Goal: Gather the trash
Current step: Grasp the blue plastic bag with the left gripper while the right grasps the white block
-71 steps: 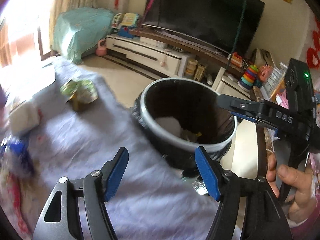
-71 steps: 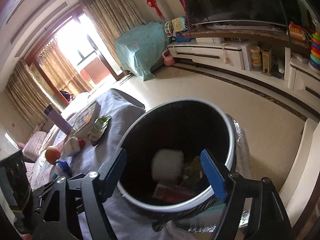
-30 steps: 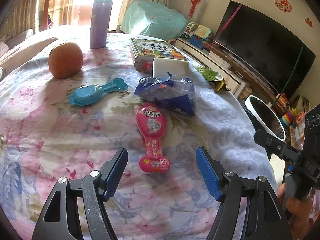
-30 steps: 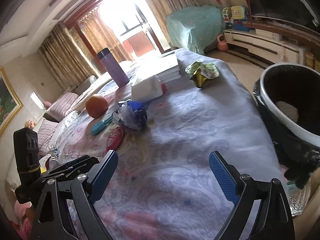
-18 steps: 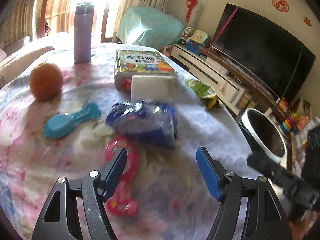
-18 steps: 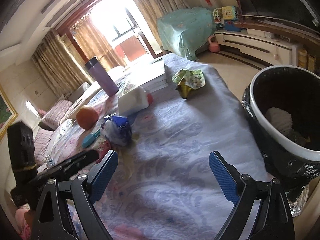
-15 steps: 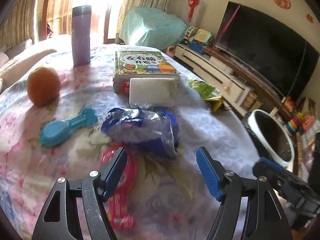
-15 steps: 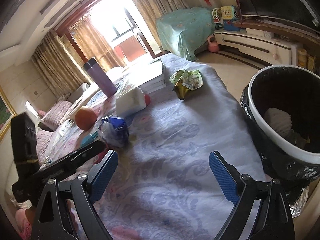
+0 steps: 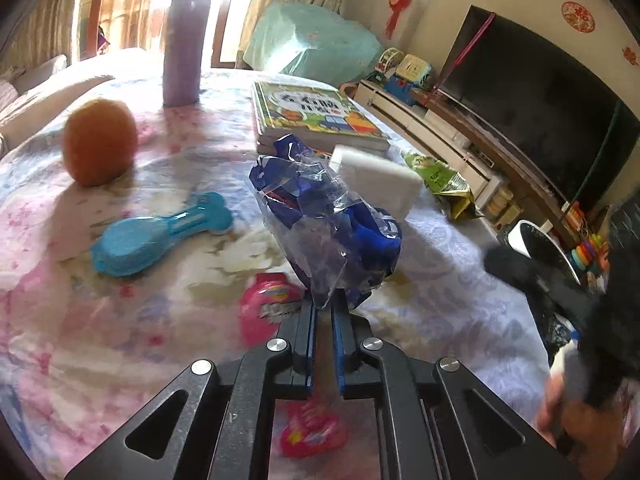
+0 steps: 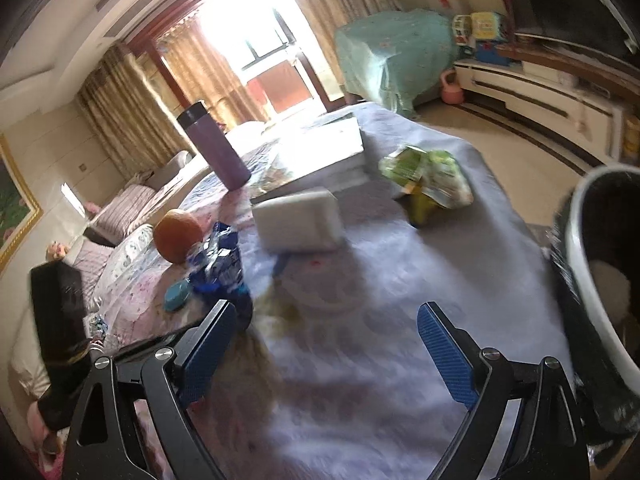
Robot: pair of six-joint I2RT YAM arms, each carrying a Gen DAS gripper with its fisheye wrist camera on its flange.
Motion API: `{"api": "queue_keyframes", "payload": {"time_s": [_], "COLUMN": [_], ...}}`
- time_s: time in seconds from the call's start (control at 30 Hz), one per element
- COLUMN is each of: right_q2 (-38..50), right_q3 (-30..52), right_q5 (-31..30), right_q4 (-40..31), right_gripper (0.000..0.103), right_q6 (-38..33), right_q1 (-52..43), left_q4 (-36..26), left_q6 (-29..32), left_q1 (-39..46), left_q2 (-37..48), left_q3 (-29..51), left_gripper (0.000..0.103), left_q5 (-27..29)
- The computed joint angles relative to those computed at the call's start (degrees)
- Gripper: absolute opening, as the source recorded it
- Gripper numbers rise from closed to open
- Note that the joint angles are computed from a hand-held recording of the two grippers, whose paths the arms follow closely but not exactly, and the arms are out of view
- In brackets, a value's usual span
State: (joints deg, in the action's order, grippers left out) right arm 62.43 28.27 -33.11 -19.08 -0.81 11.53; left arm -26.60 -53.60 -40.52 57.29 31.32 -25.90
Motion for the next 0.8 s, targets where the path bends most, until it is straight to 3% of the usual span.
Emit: {"api": "queue_keyframes", "payload": {"time_s": [0.2, 0.43, 0.63, 0.77, 0.8], "right_q2": [8.36, 20.11, 22.82, 20.24, 19.09], "right_q3": [3.77, 9.92, 10.73, 9.23, 8.51], "right_q5": [6.08, 17.22, 23.47, 25.18, 24.36], "right_q4": [7.24, 12.19, 14.95, 13.88, 13.48], "right_gripper": [0.093, 0.093, 0.090, 0.043, 0.035], "right_q6": [4.48, 8.33, 10.69, 10.71, 10.47], "right_q1": [10.05, 19.74, 22.30, 21.26, 20.26], "left_q4": [-7.27, -13.09, -14.22, -12.86, -12.03], "left_q6": [-4.15, -7.32, -4.80, -1.97, -1.00], "left_q1": [-3.93, -5.46, -3.96, -1.54, -0.52], "left_q2": [-10.09, -17.27, -19.99, -21.18, -21.24], "left_q3": [-3.40, -5.61, -5.85, -6.72, -7.13], "left_gripper": [0.006, 0.006, 0.006, 0.006, 0.006], "left_q5": [-2.92, -4.28, -2.76, -0.36, 0.43]}}
